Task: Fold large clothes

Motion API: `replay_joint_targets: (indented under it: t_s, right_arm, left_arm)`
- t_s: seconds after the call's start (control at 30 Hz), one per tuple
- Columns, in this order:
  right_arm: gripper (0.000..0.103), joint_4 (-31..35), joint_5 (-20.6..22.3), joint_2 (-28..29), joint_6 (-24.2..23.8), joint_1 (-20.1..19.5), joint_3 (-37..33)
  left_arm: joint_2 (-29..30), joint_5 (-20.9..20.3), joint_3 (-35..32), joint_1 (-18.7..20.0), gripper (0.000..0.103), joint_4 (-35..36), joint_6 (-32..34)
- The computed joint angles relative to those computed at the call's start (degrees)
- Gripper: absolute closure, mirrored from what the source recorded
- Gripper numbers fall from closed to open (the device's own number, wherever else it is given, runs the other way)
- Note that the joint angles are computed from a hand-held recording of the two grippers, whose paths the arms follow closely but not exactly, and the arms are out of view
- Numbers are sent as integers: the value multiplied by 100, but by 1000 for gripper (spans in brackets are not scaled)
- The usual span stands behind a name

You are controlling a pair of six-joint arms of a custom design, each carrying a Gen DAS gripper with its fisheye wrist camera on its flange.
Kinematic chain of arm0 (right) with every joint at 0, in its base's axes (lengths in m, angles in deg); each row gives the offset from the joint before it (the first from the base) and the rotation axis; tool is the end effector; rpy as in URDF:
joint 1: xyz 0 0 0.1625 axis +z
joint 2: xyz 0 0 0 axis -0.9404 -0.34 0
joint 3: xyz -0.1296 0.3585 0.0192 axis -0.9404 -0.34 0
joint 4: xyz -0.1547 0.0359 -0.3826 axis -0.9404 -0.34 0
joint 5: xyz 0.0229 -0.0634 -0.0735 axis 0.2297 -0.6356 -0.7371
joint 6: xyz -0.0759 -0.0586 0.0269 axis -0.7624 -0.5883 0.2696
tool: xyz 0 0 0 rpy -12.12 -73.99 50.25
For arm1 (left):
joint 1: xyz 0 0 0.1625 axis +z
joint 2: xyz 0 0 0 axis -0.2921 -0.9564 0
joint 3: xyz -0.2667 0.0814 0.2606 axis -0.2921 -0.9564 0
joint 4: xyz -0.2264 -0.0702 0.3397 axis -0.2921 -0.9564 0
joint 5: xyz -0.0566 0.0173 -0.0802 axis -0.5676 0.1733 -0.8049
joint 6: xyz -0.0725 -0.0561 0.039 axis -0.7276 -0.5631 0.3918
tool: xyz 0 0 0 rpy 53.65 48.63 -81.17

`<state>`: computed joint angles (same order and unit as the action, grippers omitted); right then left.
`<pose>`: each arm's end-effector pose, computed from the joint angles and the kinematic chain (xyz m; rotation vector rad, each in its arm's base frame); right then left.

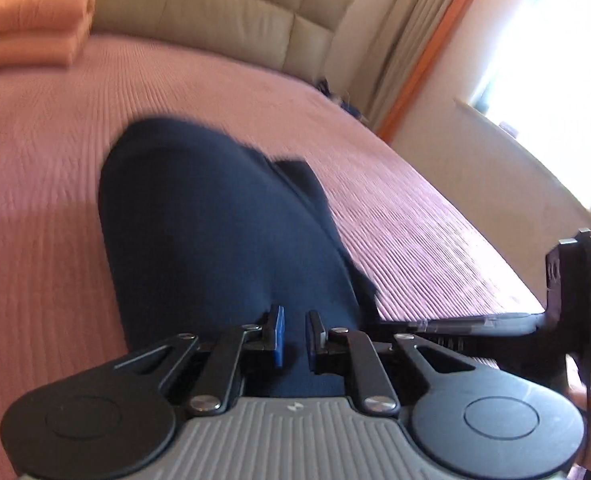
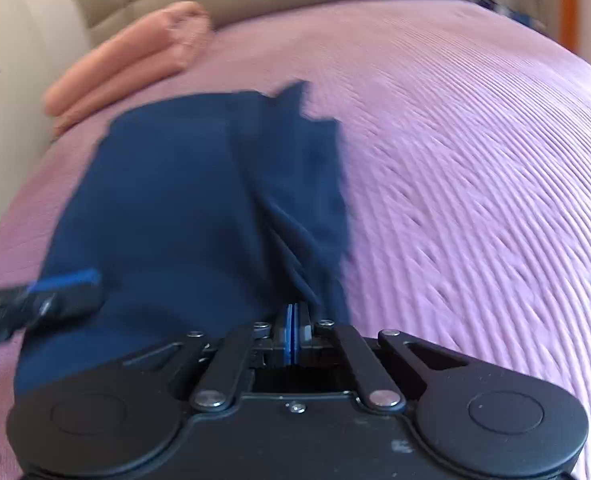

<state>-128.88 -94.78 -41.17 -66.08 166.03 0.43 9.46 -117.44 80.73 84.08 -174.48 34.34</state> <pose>0.1599 -0.7092 0.1846 0.1956 -2.5047 0.8015 -0.1634 -0.7908 0.1443 0.6856 2.7764 -0.8214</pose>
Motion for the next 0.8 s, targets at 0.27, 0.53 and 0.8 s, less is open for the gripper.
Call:
replay_joint_targets:
  t_s: [0.27,0.53,0.8]
  right_arm:
    - [90,-978,315,-728,-585,387,1045]
    - [94,27,-176,-586,48,234,1146]
    - [63,326,-302,-1465,92,227,1683]
  left_arm:
    - [-1103,-307,1392,-7,90,-304,-211]
    - [-1108,-59,1370,-88,93,107,367]
    - [-1592,148,1694,-156,88,216,266]
